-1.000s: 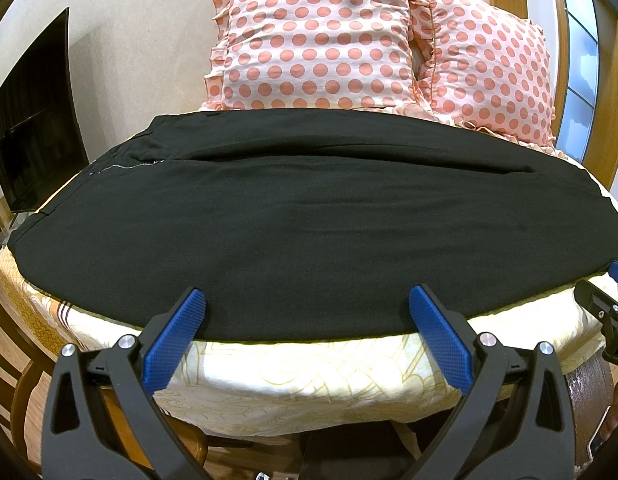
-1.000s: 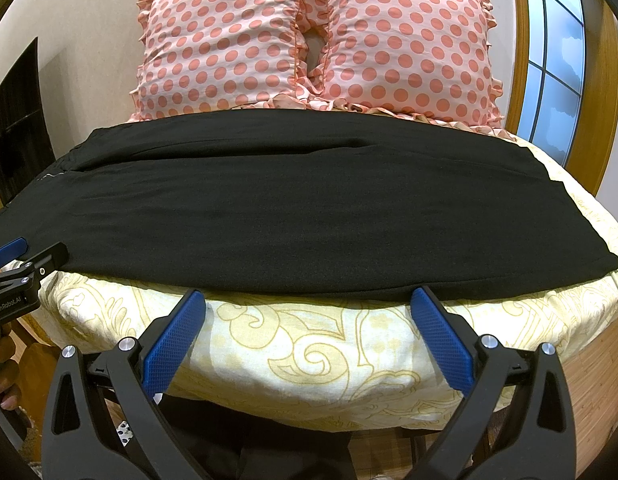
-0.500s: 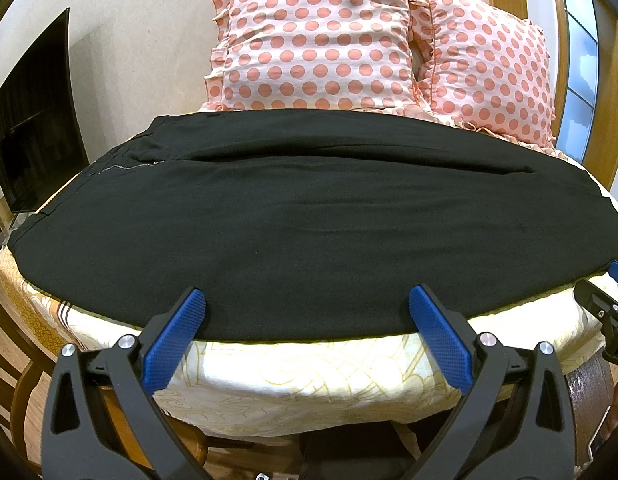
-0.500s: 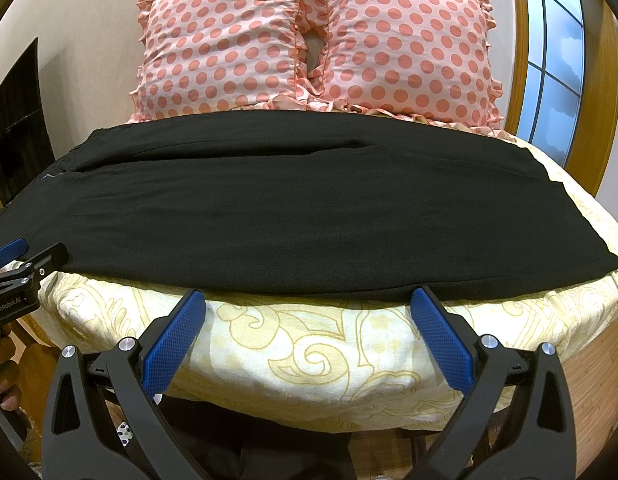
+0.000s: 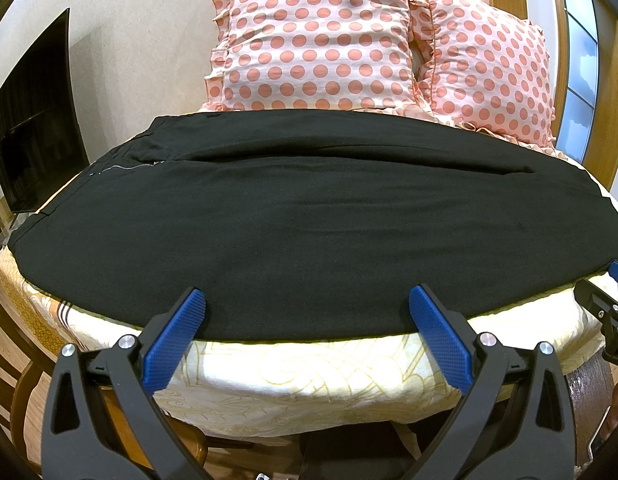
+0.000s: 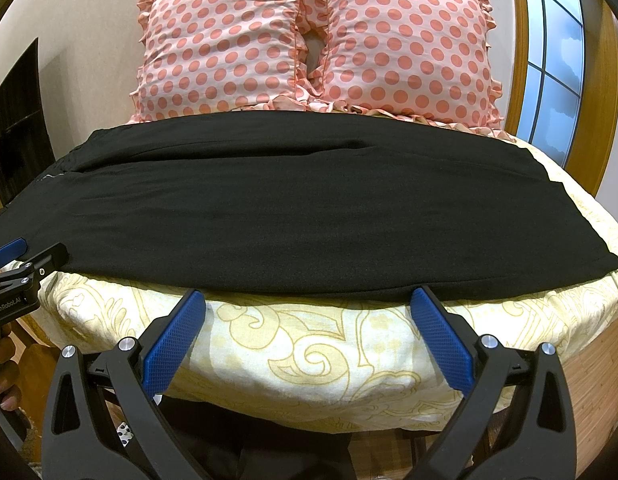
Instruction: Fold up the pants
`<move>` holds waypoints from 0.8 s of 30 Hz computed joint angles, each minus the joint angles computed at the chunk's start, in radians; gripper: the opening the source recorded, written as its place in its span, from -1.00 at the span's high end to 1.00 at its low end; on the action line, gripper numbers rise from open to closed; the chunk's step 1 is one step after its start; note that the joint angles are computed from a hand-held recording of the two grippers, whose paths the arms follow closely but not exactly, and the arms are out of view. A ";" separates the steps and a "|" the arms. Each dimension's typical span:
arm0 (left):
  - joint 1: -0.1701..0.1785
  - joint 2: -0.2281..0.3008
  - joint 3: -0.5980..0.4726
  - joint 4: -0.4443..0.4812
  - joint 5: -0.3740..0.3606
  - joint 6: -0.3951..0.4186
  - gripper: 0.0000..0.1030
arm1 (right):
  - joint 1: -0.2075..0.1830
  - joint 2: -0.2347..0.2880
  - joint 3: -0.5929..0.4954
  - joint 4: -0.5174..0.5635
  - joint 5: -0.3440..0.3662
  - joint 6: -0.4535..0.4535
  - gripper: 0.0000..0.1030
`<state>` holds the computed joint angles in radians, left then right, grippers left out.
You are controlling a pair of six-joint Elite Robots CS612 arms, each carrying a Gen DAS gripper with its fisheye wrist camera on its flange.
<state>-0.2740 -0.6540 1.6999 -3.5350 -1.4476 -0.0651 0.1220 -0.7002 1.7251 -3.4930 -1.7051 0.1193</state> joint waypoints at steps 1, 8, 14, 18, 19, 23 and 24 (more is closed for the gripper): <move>0.000 0.000 0.000 0.001 0.000 0.000 -0.97 | 0.000 0.000 0.000 0.000 0.000 0.000 -0.97; 0.000 0.000 0.000 -0.002 -0.001 0.001 -0.97 | 0.000 0.000 -0.001 0.000 0.000 0.000 -0.97; 0.000 0.000 0.000 -0.002 0.000 0.001 -0.97 | 0.000 0.001 -0.001 -0.001 0.000 0.001 -0.97; 0.000 0.002 0.000 -0.008 0.001 -0.002 -0.97 | 0.000 0.000 -0.001 0.000 0.000 0.001 -0.97; 0.000 0.004 0.000 -0.015 0.001 -0.002 -0.97 | 0.000 0.000 -0.001 0.000 0.000 0.001 -0.97; 0.000 0.017 -0.014 -0.026 0.002 0.000 -0.97 | 0.000 0.000 -0.001 0.000 0.000 0.000 -0.97; -0.001 0.014 -0.014 -0.021 0.003 0.000 -0.97 | 0.000 0.000 -0.001 -0.001 0.000 0.000 -0.97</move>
<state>-0.2752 -0.6404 1.6861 -3.5562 -1.4450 -0.0655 0.1220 -0.6999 1.7245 -3.4940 -1.7053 0.1195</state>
